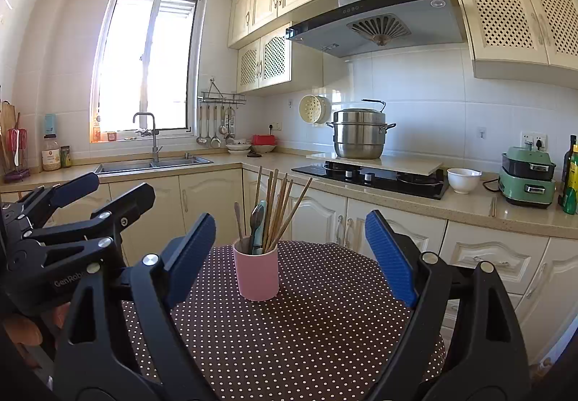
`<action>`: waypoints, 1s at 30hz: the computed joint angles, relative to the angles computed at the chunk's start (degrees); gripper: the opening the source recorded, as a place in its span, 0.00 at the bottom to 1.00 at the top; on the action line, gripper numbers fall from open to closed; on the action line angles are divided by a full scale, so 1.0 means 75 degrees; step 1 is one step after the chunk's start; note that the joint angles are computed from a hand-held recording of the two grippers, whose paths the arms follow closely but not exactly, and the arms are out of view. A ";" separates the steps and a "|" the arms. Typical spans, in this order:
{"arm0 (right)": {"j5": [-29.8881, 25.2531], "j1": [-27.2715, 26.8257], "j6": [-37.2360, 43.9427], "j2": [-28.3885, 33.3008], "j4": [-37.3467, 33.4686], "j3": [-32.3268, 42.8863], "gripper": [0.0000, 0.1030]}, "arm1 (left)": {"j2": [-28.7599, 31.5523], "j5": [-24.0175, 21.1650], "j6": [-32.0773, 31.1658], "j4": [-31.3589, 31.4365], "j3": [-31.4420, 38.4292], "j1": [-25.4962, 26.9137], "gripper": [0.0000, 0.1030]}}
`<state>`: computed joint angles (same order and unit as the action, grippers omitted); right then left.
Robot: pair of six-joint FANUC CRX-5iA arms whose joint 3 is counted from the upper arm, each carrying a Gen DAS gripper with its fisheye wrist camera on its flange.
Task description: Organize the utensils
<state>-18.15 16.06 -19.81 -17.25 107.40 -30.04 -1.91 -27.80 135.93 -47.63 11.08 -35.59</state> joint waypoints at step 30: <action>0.0296 -0.0195 -0.0165 0.0229 0.0033 0.0124 0.82 | 0.0256 0.0160 -0.0435 0.0468 0.0105 0.0275 0.85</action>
